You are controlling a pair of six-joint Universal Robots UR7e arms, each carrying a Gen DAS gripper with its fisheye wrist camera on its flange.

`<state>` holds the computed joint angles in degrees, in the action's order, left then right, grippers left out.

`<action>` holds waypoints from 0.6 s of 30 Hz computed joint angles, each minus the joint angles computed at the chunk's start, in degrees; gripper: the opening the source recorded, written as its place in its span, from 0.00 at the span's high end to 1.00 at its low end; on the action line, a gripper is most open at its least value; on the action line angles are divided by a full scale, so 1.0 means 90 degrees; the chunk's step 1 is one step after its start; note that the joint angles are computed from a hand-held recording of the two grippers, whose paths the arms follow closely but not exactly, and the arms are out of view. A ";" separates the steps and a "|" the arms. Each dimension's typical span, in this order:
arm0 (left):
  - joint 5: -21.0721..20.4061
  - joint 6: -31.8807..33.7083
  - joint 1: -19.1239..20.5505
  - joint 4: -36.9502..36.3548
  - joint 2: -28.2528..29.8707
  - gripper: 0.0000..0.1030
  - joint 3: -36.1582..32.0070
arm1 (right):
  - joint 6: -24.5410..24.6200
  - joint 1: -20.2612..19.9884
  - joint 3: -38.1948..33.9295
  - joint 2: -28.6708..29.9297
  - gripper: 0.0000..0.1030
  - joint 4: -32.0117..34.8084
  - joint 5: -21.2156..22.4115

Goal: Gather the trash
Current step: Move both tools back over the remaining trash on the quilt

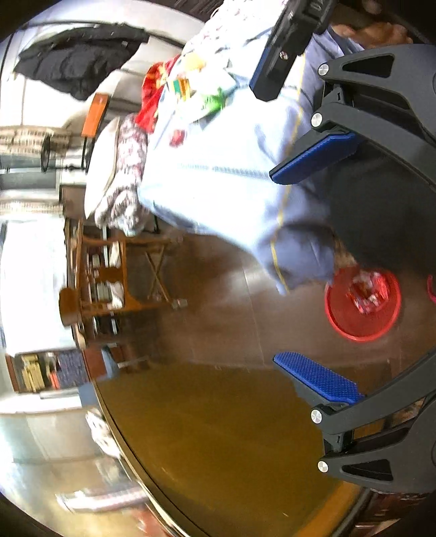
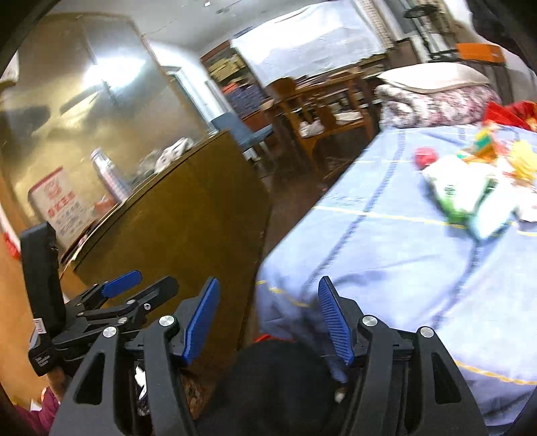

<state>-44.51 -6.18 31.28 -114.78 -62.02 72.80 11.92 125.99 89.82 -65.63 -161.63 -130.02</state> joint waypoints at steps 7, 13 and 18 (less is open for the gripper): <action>-0.0575 0.0436 -0.0125 -0.0096 0.0956 0.07 -0.0654 | 0.0230 -0.0297 0.0612 -0.0698 0.41 -0.0423 -0.0673; -0.1060 0.0602 -0.0098 0.0153 0.1691 0.07 -0.1293 | 0.0422 -0.0658 0.0985 -0.1212 0.40 -0.0677 -0.1017; -0.1466 0.0879 -0.0072 0.0265 0.2316 0.07 -0.1836 | 0.0460 -0.0933 0.1261 -0.1557 0.40 -0.0867 -0.1209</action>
